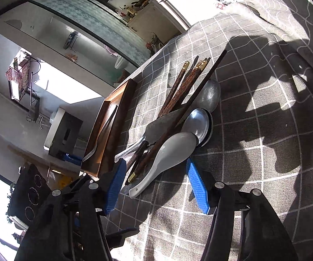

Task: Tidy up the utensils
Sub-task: 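Grasp the white ceramic spoon from the pile with the right gripper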

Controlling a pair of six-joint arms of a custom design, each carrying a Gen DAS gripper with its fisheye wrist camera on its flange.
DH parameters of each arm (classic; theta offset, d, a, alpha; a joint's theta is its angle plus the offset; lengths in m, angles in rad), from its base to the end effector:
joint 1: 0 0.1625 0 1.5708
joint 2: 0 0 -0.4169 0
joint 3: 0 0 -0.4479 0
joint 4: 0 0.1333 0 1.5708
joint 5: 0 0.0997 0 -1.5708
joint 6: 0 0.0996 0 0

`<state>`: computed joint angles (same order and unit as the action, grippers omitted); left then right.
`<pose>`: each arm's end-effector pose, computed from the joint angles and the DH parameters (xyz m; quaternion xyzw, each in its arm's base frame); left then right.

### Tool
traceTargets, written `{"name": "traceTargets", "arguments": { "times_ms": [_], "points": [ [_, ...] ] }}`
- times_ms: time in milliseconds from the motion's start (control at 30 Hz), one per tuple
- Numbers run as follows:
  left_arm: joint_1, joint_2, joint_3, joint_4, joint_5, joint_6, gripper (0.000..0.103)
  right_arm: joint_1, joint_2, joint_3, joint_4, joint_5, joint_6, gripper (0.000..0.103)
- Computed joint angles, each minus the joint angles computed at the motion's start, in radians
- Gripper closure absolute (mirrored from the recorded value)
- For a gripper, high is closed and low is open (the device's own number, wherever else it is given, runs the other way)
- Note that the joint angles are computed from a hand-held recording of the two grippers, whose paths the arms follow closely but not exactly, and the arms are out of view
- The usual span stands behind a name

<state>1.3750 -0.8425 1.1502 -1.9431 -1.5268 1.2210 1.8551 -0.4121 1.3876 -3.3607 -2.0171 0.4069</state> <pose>-0.0226 -0.8216 0.2451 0.6496 0.7593 -0.0174 0.0350 0.3018 -0.7108 -0.0305 -0.1423 -0.8884 0.4322 0.0604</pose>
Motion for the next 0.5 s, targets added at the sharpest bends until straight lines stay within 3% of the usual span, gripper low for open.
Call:
{"name": "traceTargets", "arguments": {
  "times_ms": [233,300,367,433,500],
  "points": [
    [-0.010,0.018,0.019,-0.048,0.039,-0.023,0.025,-0.008,0.040,-0.050,0.006,-0.008,0.016,0.048],
    [-0.012,0.028,0.008,-0.035,0.064,-0.041,0.025,-0.011,0.048,-0.062,0.001,-0.021,0.016,0.055],
    [-0.013,0.031,0.007,-0.049,0.074,-0.052,0.025,-0.009,0.057,-0.075,0.000,-0.038,0.014,0.076],
    [-0.015,0.032,0.014,-0.071,0.097,-0.064,0.025,-0.010,0.059,-0.080,-0.007,-0.034,0.006,0.083],
    [-0.015,0.029,0.021,-0.085,0.111,-0.062,0.025,-0.024,0.052,-0.072,-0.005,0.009,0.027,0.083]
  ]
}}
